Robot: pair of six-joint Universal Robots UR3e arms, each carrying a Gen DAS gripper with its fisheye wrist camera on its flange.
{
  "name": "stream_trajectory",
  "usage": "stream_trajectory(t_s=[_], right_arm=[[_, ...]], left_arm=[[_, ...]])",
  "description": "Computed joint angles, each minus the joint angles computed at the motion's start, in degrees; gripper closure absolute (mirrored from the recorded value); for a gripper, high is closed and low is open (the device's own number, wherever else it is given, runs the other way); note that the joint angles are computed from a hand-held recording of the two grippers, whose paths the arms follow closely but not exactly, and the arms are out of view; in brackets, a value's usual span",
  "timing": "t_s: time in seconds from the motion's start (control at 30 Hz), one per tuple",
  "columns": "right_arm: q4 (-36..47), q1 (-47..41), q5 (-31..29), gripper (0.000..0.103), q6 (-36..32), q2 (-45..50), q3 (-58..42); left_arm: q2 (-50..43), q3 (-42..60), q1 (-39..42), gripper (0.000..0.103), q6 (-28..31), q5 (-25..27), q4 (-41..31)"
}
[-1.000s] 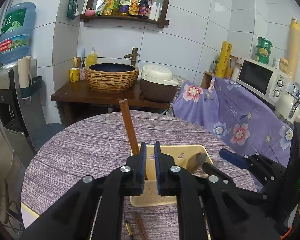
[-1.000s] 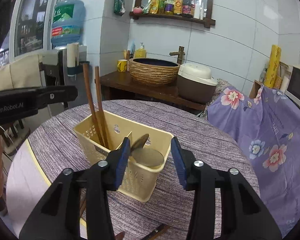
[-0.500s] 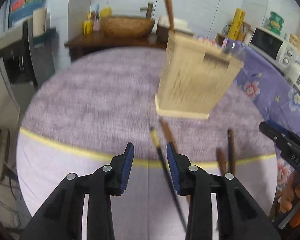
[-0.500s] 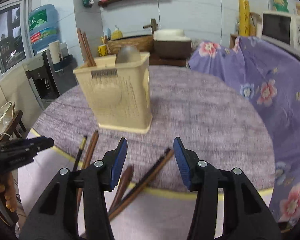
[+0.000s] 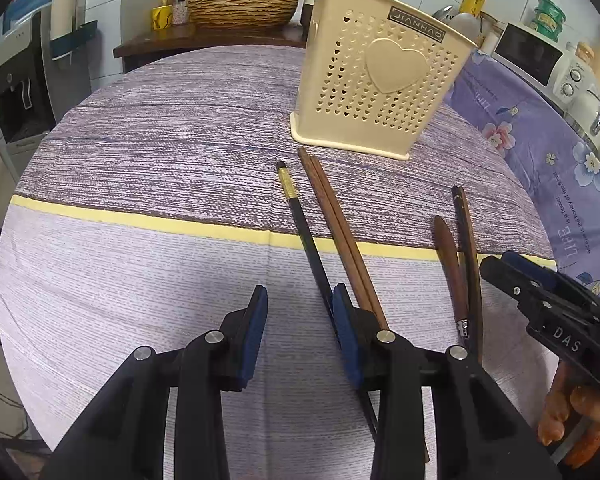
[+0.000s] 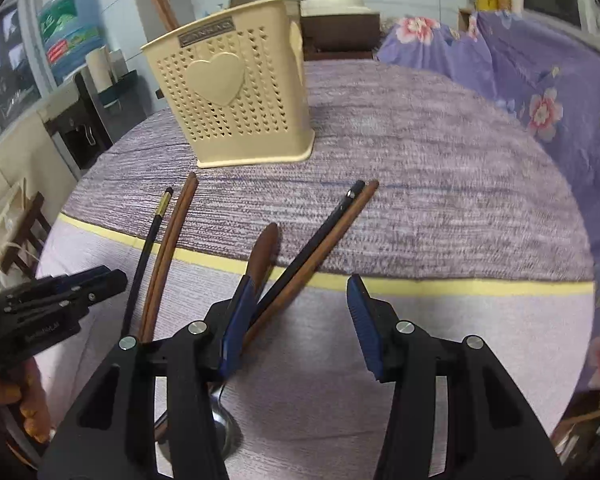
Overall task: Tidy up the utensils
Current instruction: 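Move both grippers back to the remaining chopsticks on the table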
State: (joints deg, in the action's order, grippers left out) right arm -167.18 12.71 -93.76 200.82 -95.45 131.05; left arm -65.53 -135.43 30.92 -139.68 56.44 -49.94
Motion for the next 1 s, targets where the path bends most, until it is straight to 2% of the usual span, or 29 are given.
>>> stream_trajectory(t_s=[0.03, 0.17, 0.3, 0.53, 0.67, 0.8, 0.9, 0.97, 1.0], right_arm=[[-0.06, -1.24, 1.47, 0.054, 0.26, -0.35, 0.69], [0.42, -0.26, -1.72, 0.054, 3.38, 1.07, 0.12], [0.05, -2.15, 1.10, 0.054, 3.99, 0.83, 0.74], [7.00, -0.58, -4.03, 0.056, 3.76, 2.04, -3.54], [4.87, -5.42, 3.00, 0.057, 4.11, -1.81, 0.08], [4.63, -4.92, 3.48, 0.057, 4.56, 0.80, -1.88], [6.03, -2.72, -0.34, 0.057, 5.45, 3.16, -4.81], [6.67, -3.70, 1.14, 0.057, 5.85, 3.36, -5.33], [8.15, -3.07, -0.43, 0.057, 5.92, 4.18, -6.88]], left_arm=[[-0.18, -0.43, -0.45, 0.069, -0.50, 0.36, 1.12], [-0.90, -1.24, -1.44, 0.069, -1.82, 1.30, 4.02], [-1.31, -0.95, -1.91, 0.068, -2.34, 1.36, 4.28], [-1.41, -1.10, -2.58, 0.068, -2.69, 1.82, 5.52], [-1.78, -0.70, -2.16, 0.069, -3.30, 1.78, 5.82], [-2.01, -0.37, -2.73, 0.069, -3.97, 1.68, 6.01], [-1.72, -0.61, -3.05, 0.069, -3.91, 1.82, 6.18], [-1.74, -0.78, -3.03, 0.069, -3.73, 1.92, 6.24], [-2.06, -0.77, -3.19, 0.069, -3.94, 2.12, 6.57]])
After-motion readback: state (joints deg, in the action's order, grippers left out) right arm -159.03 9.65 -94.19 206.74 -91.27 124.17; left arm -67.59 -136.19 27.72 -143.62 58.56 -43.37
